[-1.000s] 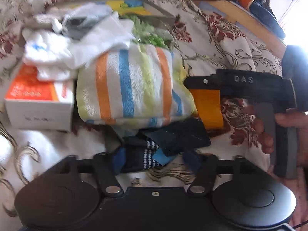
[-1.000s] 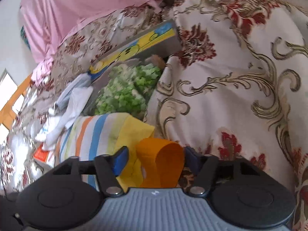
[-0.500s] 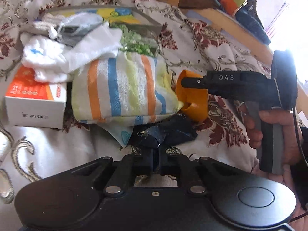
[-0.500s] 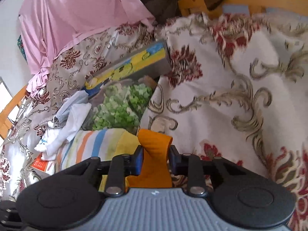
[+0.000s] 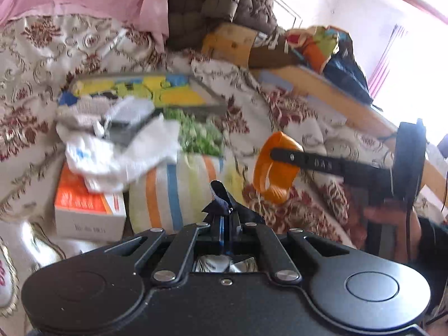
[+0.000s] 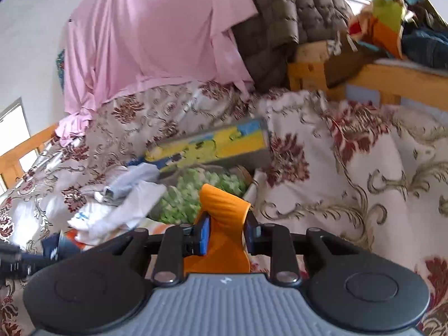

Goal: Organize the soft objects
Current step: 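Carry both held items onto the cartoon tray and open both tools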

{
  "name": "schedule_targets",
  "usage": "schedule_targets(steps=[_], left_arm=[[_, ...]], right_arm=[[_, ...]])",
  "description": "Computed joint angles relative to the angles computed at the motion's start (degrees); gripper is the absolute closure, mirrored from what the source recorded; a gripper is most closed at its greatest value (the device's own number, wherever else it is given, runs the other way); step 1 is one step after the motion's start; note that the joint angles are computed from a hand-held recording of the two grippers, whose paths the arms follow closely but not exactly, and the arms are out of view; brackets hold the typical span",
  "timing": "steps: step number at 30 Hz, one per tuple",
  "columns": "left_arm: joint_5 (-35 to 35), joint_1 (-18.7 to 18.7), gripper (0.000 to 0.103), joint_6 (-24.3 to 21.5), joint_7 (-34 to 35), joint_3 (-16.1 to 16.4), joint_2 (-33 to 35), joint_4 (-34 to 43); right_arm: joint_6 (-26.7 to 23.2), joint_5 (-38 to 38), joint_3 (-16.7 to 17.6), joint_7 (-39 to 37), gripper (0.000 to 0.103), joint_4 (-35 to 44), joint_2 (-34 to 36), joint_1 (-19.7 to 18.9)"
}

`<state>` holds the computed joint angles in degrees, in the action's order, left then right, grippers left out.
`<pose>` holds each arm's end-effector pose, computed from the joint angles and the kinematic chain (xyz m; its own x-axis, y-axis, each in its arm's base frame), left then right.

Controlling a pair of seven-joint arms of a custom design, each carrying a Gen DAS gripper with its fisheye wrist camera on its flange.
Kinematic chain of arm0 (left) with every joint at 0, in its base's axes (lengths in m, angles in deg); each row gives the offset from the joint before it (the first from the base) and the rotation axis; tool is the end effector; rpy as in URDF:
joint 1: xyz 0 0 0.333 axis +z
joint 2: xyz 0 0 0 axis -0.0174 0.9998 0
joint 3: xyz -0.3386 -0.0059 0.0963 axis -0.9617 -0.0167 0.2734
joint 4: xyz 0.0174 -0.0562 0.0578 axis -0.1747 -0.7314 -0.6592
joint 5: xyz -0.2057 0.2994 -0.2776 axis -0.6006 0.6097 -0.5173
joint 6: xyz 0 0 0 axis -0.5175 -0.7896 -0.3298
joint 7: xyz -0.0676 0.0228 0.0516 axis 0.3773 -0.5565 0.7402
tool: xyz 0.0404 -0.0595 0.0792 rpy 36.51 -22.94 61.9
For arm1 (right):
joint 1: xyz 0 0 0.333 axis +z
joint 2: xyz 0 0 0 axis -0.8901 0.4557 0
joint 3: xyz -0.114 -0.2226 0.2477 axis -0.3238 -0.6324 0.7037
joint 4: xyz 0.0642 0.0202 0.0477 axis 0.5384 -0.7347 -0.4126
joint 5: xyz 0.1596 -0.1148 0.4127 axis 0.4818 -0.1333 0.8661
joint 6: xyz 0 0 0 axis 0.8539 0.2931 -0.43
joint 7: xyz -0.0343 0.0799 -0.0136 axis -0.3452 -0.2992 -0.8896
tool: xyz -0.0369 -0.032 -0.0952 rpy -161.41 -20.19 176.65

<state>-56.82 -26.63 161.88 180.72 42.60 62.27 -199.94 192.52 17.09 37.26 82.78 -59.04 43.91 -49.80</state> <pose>0.5220 -0.2101 0.5230 -0.2223 -0.9226 0.3152 -0.6189 -0.1163 -0.7768 0.6268 0.1048 0.5249 0.4041 -0.8933 -0.1969 -0.4836 -0.0259 -0.8749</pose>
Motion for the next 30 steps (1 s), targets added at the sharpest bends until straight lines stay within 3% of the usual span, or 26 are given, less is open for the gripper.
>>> schedule_targets(steps=[3, 8, 12, 14, 16, 18, 22, 26, 30], left_arm=[[1.00, 1.81, 0.101, 0.15, -2.06, -0.91, 0.12, 1.11], [7.40, 8.60, 0.101, -0.23, -8.54, -4.60, 1.52, 4.55], [17.18, 17.12, 0.101, 0.50, -18.02, -9.70, 4.77, 9.48], [27.18, 23.21, 0.101, 0.00, -26.54, -13.34, 7.12, 12.93], [36.41, 26.02, 0.101, -1.02, -34.33, -14.02, 9.90, 16.88], [45.81, 25.98, 0.101, -2.17, -42.61, -12.07, 13.33, 21.54], [51.80, 22.15, 0.101, -4.51, -48.91, -5.93, 19.98, 29.89], [50.14, 19.68, 0.101, -6.62, -48.97, -2.09, 26.63, 37.23], [45.51, 20.16, 0.101, -9.03, -44.80, -2.42, 32.17, 42.97]], right_arm=[[-0.73, 4.23, 0.15, -3.88, 0.075, 1.39, 0.11, 0.21], [-3.95, 5.20, 0.59, -6.89, 0.075, 6.54, 2.30, 0.20], [-6.29, -2.26, 1.55, -1.39, 0.075, 15.00, 8.06, -0.31], [-7.30, -8.44, 2.22, 3.68, 0.074, 19.98, 11.87, -0.78], [-7.88, -14.98, 2.71, 8.99, 0.074, 25.04, 15.93, -0.97], [-8.50, -21.59, 2.54, 15.03, 0.074, 30.97, 20.83, -0.65], [-10.80, -31.30, 1.74, 25.46, 0.073, 42.41, 30.23, 0.06], [-13.70, -38.85, 0.98, 34.16, 0.072, 53.06, 38.67, 0.71], [-16.49, -45.04, 0.61, 41.41, 0.071, 61.08, 44.62, 0.97]])
